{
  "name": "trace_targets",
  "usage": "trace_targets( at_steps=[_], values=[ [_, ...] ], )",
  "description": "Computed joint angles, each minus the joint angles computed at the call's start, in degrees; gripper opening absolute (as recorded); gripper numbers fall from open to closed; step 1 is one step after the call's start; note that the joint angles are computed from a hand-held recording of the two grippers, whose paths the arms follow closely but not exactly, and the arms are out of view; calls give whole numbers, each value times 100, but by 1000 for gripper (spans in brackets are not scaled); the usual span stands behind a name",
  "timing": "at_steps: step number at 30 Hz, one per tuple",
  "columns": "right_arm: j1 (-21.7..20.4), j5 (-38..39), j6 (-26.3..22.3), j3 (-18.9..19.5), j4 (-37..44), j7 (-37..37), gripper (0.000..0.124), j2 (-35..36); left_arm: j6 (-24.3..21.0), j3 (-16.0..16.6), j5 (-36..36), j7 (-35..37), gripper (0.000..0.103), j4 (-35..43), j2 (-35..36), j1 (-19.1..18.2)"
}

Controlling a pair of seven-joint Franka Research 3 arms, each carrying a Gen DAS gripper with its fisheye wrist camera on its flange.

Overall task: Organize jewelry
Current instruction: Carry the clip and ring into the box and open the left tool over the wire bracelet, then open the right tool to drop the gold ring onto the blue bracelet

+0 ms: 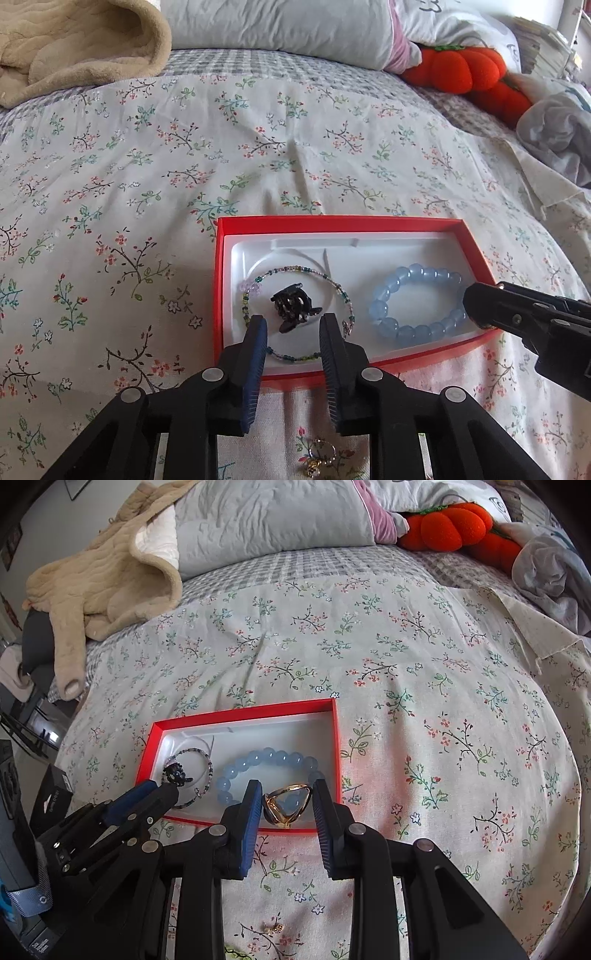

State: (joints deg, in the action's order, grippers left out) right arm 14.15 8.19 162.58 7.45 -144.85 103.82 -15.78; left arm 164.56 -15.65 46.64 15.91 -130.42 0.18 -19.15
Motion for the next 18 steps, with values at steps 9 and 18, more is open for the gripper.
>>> trace_targets(
  at_steps=[9, 18],
  values=[
    [47, 3, 11, -31, 87, 0, 31, 102, -268, -128, -597, 513, 42, -343, -473, -9],
    [231, 147, -332, -20, -143, -635, 41, -420, -714, -189, -1624, 1210, 77, -811, -984, -115]
  ],
)
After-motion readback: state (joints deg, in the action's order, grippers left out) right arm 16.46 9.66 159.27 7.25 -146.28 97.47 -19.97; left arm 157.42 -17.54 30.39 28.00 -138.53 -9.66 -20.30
